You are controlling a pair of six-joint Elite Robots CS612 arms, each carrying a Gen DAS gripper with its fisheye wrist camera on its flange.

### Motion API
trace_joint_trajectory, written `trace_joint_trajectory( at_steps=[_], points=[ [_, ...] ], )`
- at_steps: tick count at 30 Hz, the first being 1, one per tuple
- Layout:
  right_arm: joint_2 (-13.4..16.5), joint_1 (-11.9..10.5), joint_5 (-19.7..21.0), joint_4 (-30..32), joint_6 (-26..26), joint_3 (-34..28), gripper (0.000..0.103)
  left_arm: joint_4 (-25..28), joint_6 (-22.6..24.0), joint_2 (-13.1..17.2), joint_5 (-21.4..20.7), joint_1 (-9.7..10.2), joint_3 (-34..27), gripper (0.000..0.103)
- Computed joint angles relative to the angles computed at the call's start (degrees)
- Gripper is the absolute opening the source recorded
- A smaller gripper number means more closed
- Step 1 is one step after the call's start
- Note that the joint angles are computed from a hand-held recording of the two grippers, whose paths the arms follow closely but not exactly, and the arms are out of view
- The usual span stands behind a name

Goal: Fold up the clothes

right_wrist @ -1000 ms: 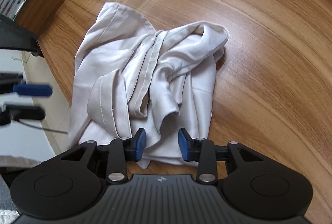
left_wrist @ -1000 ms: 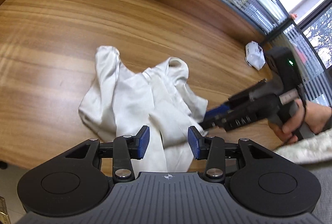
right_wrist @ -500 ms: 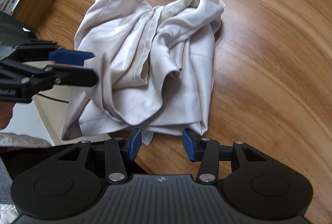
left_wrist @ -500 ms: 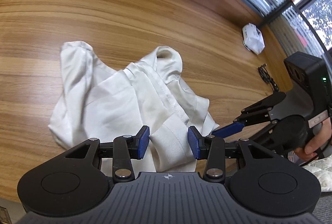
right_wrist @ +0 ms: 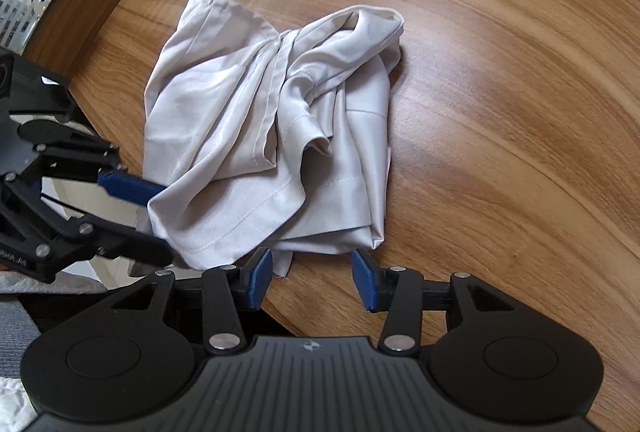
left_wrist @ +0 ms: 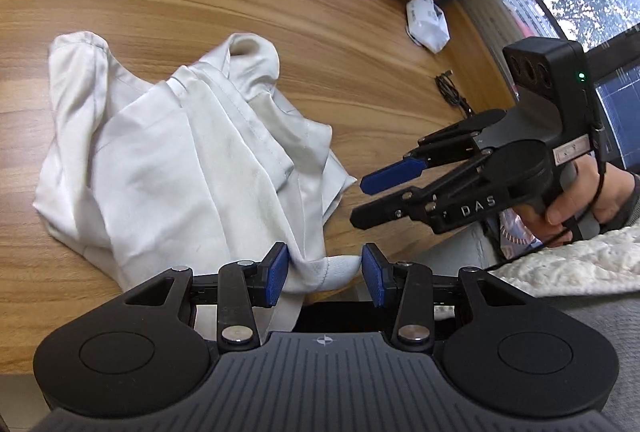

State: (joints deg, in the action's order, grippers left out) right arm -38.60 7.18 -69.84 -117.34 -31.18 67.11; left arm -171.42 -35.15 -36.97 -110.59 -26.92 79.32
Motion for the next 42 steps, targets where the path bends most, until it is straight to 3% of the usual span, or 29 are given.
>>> trace_joint_trajectory(
  at_steps=[5,8,13,18,33,42],
  points=[
    [-0.1,0.0,0.4,-0.5,0.4,-0.1,0.052,-1.9,-2.9,-1.8,4.7,-0.11,2.4,0.044],
    [-0.2,0.0,0.6,-1.1,0.8,0.0,0.058,-2.2,-4.5,-2.7,8.8,-0.18,3.4,0.044],
    [-0.2,0.0,0.7,-1.5,1.0,0.0,0.059,-0.5,-8.2,-3.5,16.5,-0.06,3.7,0.044],
    [-0.3,0.0,0.8,-2.0,1.6,0.1,0.059,1.6,-9.8,-3.2,19.7,0.38,3.0,0.044],
    [-0.7,-0.3,0.8,-3.7,4.1,1.1,0.059,8.7,-11.9,-2.0,25.2,0.9,-0.4,0.044],
    [-1.1,-0.6,0.6,-5.0,5.2,1.9,0.059,12.7,-12.0,-0.8,25.0,1.26,-2.8,0.044]
  ],
)
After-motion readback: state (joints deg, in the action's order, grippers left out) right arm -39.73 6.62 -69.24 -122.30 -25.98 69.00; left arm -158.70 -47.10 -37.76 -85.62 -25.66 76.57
